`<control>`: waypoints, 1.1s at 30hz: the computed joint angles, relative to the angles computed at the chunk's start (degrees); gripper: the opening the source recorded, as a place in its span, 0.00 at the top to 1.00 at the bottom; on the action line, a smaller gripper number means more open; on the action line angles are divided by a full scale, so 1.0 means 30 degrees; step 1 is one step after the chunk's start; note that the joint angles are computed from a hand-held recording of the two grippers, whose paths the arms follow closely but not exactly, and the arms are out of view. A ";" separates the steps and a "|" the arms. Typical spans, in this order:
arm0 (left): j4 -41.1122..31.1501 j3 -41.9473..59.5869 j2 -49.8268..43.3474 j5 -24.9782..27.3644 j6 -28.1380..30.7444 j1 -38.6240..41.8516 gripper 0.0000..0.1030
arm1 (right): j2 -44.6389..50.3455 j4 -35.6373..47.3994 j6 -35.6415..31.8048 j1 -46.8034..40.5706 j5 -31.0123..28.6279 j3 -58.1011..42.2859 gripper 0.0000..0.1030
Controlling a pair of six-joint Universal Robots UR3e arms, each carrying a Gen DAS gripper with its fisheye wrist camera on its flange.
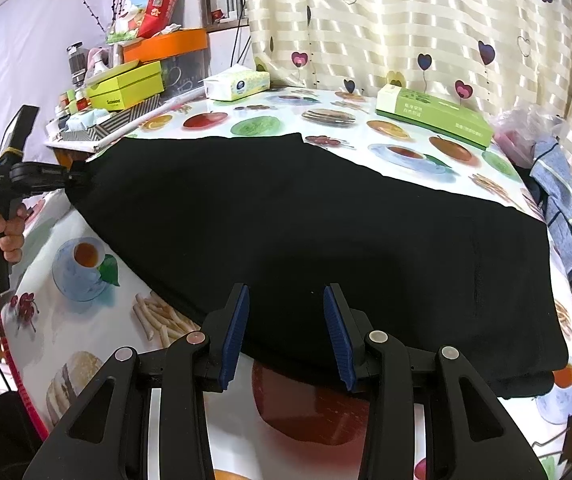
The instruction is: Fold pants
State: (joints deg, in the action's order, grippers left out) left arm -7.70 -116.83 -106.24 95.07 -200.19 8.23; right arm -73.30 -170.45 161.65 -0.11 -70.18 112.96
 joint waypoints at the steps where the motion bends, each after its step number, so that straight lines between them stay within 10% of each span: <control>1: 0.0627 -0.0666 0.0319 -0.1056 -0.0083 0.0618 0.89 | -0.0021 0.0020 -0.0001 -0.0047 0.0026 0.0022 0.61; 9: 0.5954 -0.4339 0.1742 -0.7885 -0.1332 0.3901 0.93 | 0.0061 0.0194 0.0234 -0.0105 0.0086 -0.0227 0.61; 33: 0.0141 0.8051 -0.4531 -1.0175 0.1208 -0.5136 0.93 | -0.0832 0.0058 0.0858 -0.1734 0.0678 0.1020 0.61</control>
State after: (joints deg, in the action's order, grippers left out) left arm -7.28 -92.67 -119.83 64.55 -196.57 -7.18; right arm -75.79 -170.27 164.22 -5.31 -68.15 116.02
